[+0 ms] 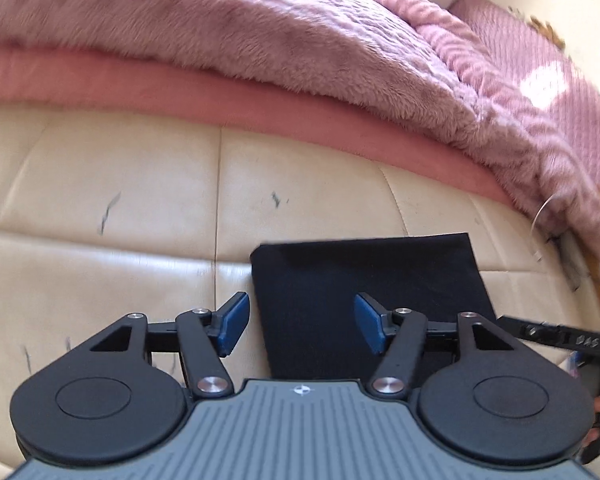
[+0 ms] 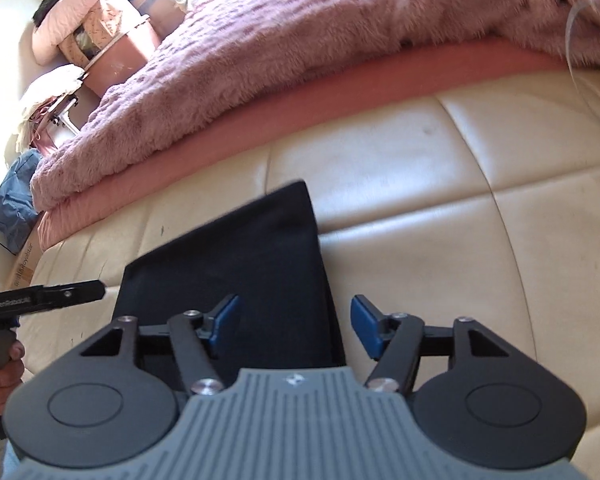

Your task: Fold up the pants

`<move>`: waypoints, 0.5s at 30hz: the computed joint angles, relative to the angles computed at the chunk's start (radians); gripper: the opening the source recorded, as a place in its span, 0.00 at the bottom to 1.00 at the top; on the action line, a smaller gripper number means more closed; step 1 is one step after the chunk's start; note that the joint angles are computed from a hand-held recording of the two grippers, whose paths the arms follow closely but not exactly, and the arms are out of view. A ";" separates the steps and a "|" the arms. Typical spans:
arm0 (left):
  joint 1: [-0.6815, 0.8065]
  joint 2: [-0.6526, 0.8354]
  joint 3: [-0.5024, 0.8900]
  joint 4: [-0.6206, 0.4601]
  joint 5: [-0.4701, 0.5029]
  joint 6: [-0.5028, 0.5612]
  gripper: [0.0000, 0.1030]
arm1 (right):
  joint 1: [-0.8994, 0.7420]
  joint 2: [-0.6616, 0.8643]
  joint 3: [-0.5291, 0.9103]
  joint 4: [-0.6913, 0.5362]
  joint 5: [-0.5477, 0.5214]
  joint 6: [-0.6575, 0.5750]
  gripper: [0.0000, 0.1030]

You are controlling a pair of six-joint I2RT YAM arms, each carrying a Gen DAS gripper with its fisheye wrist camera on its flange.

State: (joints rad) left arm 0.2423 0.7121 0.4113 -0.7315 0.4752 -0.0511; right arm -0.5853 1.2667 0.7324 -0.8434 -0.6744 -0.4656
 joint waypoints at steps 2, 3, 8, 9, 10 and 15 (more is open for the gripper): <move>0.170 0.018 -0.034 -0.044 0.136 0.100 0.71 | -0.028 0.038 0.003 -0.024 -0.022 -0.015 0.57; 0.240 0.041 -0.050 -0.057 0.187 0.146 0.71 | -0.041 0.057 0.002 -0.033 -0.035 -0.024 0.57; 0.371 0.213 -0.100 -0.010 0.311 0.210 0.71 | -0.048 0.133 -0.010 0.005 -0.080 0.014 0.59; 0.370 0.226 -0.103 0.006 0.323 0.207 0.71 | -0.051 0.144 -0.010 0.011 -0.093 0.021 0.59; 0.363 0.245 -0.105 0.026 0.334 0.201 0.71 | -0.052 0.157 -0.006 0.014 -0.100 0.026 0.59; 0.256 0.229 -0.146 0.134 0.340 0.090 0.67 | -0.046 0.146 -0.031 0.042 -0.110 0.043 0.52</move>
State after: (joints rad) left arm 0.4983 0.9409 0.2649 -0.5975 0.8154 0.0393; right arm -0.6310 1.4124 0.7012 -0.8010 -0.7841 -0.4227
